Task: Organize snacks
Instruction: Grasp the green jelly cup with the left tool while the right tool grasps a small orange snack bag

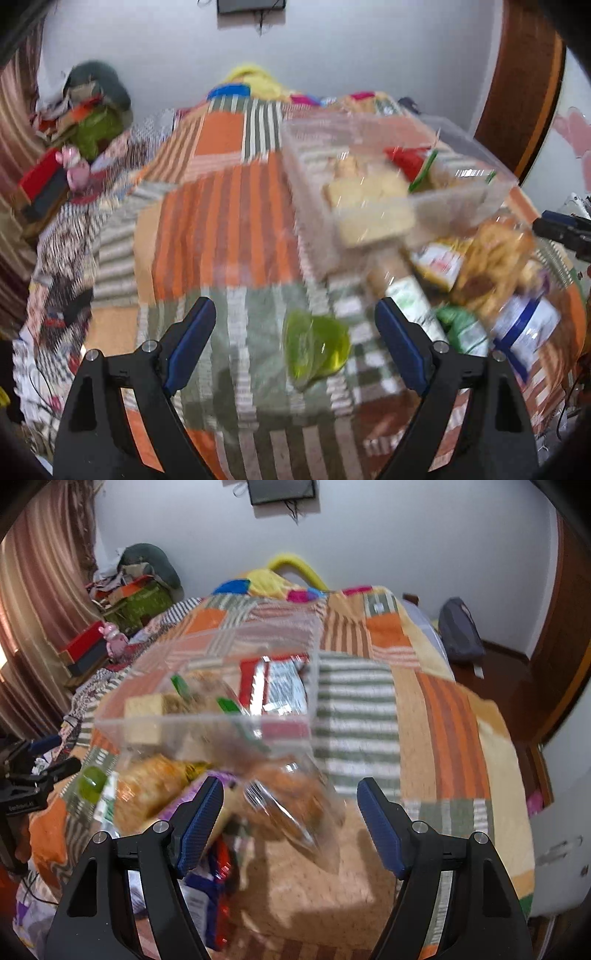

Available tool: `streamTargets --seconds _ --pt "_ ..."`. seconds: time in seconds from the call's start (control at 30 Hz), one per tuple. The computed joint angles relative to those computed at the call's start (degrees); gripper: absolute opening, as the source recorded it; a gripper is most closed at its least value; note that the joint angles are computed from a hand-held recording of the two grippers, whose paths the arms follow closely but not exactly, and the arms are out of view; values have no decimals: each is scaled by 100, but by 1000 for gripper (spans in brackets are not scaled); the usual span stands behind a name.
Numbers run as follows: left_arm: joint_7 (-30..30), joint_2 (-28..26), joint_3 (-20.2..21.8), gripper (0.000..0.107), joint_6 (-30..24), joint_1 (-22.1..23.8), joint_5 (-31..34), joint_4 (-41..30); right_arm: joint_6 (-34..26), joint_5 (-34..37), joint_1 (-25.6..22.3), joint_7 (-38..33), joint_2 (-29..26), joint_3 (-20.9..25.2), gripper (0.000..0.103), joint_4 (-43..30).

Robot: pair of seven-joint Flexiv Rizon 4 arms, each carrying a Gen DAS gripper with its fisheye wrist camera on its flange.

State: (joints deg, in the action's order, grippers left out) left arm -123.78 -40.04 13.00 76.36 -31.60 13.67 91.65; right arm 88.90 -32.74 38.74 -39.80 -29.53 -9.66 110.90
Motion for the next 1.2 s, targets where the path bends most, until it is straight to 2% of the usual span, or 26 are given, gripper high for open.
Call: streamTargets --seconds 0.1,0.13,0.33,0.37,0.43,0.5,0.53,0.6,0.67,0.7,0.73,0.8,0.87,0.97,1.03,1.17,1.2 --pt "81 -58 -221 87 122 184 -160 163 9 -10 40 47 -9 -56 72 46" --pt "96 -96 -237 85 136 193 -203 190 1 36 -43 4 -28 52 72 26" --pt "572 -287 -640 66 118 459 -574 258 -222 243 -297 -144 -242 413 73 -254" --pt "653 -317 -682 62 129 487 -637 267 -306 376 -490 -241 -311 666 73 -361" --pt "677 -364 -607 61 220 411 -703 268 -490 681 -872 -502 -425 1195 73 -527" --pt "802 -384 -699 51 316 463 -811 292 -545 863 -981 -586 -498 1352 76 -592" --pt "871 -394 -760 50 370 503 -881 309 -600 971 -1066 -666 -540 1483 77 -643" --pt "870 -419 -615 47 344 370 -942 250 -630 1175 -1180 -786 -590 1656 78 -683" --pt "815 -433 -449 45 281 208 -954 174 -487 1170 -974 -714 -531 1411 75 -547" --pt "797 -428 -395 44 262 156 -943 159 -424 1159 -919 -722 -502 1354 70 -489" --pt "779 -416 -352 43 249 122 -930 150 -383 1180 -941 -775 -491 1390 62 -463" --pt "729 -363 -282 41 271 72 -895 177 -284 1249 -958 -816 -467 1418 60 -403" --pt "699 -289 -291 40 326 78 -887 242 -205 1258 -901 -842 -422 1346 53 -322" --pt "746 -198 -372 40 405 166 -910 316 -38 997 -467 -573 -274 769 52 -76" --pt "762 -158 -380 40 438 184 -932 342 39 1036 -422 -649 -210 714 52 -13" --pt "677 -108 -209 38 491 65 -894 303 282 881 30 -429 5 121 52 213" --pt "655 -83 -173 21 508 44 -881 293 355 864 87 -406 62 32 52 251"
